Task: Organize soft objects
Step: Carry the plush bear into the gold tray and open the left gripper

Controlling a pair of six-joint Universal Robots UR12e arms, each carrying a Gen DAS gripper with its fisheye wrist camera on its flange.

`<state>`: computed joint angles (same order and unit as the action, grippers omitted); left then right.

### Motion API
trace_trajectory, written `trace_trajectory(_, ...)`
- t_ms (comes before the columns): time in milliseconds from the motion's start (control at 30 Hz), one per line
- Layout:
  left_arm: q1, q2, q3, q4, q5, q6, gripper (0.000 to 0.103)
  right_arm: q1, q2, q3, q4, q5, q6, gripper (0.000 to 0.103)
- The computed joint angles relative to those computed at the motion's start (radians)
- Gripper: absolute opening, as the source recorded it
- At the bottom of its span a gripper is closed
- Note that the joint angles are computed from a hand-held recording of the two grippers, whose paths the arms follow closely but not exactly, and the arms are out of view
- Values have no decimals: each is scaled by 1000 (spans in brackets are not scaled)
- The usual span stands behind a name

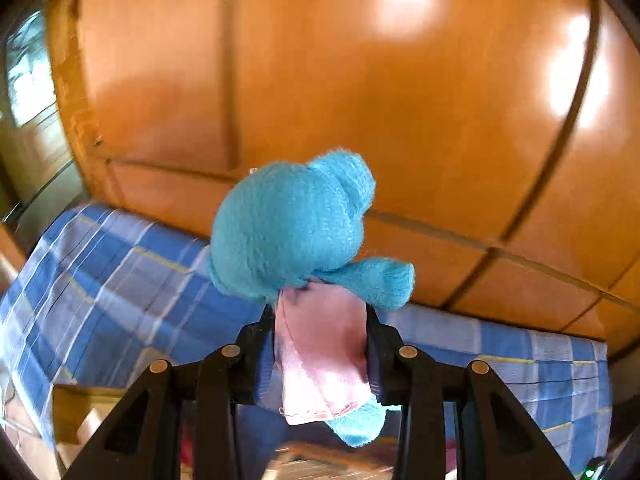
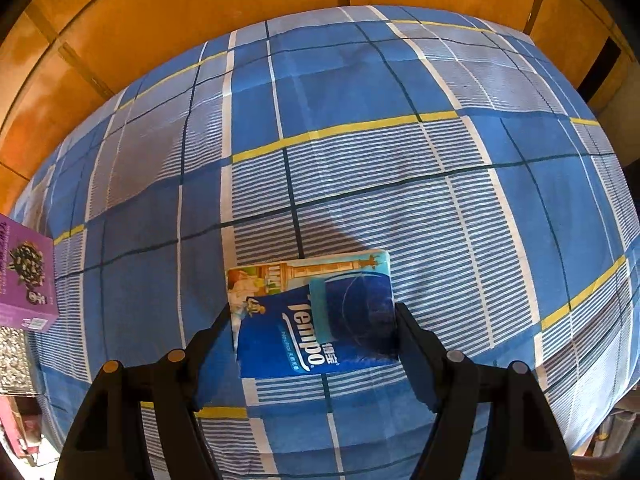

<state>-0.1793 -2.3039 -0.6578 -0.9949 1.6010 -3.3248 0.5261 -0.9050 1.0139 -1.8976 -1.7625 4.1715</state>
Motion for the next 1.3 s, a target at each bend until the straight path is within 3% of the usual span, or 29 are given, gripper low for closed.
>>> trace_trajectory(367,86,239,-503,289,-42,35,38,25,73,-126,134,-78,-11,75)
trace_trajectory(633,124,357,-744,426,-78,59,38,56,122,-206,200,-159,-55,74)
trace_trajectory(1000,144,462,-940,571,-85,122,40,59,111,-177,156,-167,-47,75)
trace_trajectory(1300,171,504,-1008,599,-104,136,42,78,94,-157,172,-201,-42,74)
